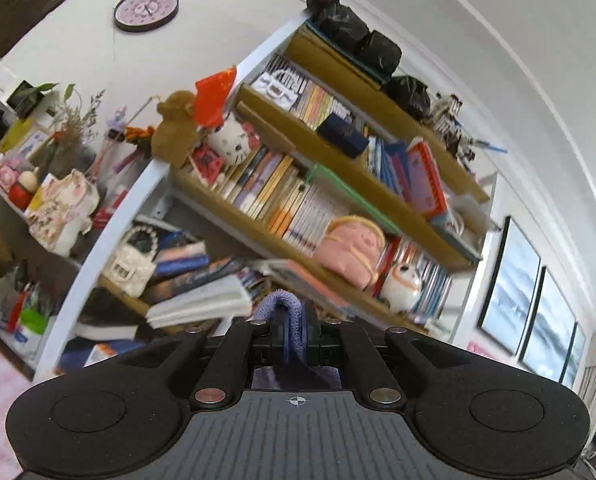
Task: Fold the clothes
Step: 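Lift the sweater with both grippers and shake it out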
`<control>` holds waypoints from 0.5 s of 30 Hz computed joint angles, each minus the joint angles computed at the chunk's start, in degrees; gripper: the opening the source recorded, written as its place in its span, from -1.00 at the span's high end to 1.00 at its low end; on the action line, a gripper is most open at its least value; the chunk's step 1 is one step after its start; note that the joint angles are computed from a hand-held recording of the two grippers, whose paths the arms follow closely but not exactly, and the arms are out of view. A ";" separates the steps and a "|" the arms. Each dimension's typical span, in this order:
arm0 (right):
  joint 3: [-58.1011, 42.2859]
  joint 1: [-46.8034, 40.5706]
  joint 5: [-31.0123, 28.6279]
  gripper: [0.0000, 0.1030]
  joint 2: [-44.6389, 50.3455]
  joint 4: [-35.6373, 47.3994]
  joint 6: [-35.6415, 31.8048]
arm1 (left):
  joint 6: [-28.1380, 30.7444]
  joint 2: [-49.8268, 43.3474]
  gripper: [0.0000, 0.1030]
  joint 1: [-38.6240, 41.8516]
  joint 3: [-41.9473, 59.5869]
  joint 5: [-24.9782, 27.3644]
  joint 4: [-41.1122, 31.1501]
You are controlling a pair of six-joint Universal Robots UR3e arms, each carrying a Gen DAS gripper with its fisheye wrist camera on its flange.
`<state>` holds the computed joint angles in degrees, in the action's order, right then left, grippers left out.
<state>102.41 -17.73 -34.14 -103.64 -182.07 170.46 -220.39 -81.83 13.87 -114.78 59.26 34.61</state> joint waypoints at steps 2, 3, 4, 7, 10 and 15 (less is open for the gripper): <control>-5.03 1.12 0.64 0.80 3.17 15.34 -6.04 | 2.23 -4.65 0.91 -2.93 2.88 2.70 -5.42; -7.16 3.07 -1.96 0.80 5.89 21.58 -8.73 | 3.82 -7.59 0.91 -4.48 4.77 4.15 -9.32; -9.45 5.73 -6.47 0.80 9.73 26.24 -10.38 | 5.12 -10.54 0.91 -5.82 7.11 5.52 -13.51; -17.54 12.91 -20.75 0.80 23.40 34.21 -12.27 | 12.41 -22.23 0.85 -11.07 17.68 11.29 -31.48; -25.91 18.69 -34.53 0.80 38.04 35.77 -12.30 | 16.09 -30.74 0.79 -12.75 26.29 12.60 -47.65; -39.66 22.19 -44.41 0.79 52.99 39.44 -11.30 | 25.18 -30.82 0.65 -15.09 25.49 13.45 -57.18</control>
